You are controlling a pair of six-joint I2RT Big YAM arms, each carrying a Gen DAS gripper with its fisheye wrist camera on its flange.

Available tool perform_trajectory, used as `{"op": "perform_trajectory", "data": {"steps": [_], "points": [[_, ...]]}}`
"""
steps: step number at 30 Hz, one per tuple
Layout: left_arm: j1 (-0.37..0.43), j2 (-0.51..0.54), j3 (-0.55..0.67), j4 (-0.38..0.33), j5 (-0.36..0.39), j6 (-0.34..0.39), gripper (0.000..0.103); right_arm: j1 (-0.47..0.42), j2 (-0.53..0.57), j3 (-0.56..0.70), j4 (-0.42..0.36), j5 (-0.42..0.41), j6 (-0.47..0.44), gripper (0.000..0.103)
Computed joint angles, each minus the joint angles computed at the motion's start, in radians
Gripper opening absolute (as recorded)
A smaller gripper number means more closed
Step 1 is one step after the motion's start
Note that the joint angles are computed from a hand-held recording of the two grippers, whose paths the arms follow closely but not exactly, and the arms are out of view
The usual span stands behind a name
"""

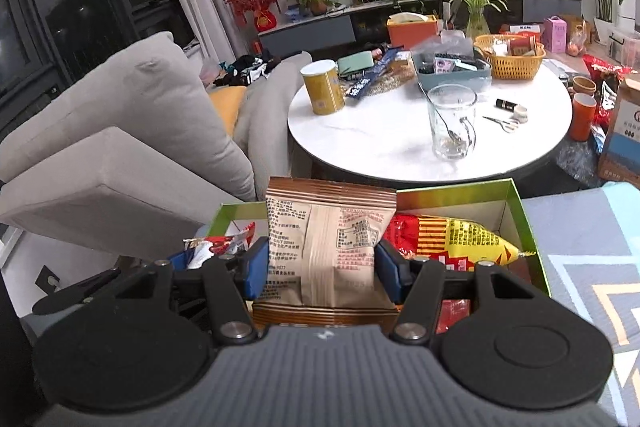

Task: Organize snacks
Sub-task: 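Carry both bags into the green box and open both grippers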

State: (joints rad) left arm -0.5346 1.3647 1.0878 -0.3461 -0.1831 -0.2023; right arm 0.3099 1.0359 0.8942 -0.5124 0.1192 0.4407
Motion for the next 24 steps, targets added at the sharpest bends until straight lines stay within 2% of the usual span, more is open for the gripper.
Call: {"op": "perform_trajectory", "data": {"steps": [6,9,12,24], "points": [[0.017,0.007,0.004,-0.014,0.051,-0.016,0.052,0.007,0.001,-0.014,0.025,-0.016,-0.001,0.064],[0.011,-0.002,-0.005,-0.014,0.023,0.001,0.053,0.017,-0.007,-0.018,0.022,0.003,-0.004,0.064],[0.015,-0.022,-0.013,-0.02,0.027,-0.013,0.053,0.01,-0.019,-0.02,0.014,0.004,-0.004,0.064],[-0.033,-0.128,-0.059,-0.036,-0.011,0.005,0.053,0.027,-0.137,-0.045,-0.082,0.057,0.009,0.064]]}}
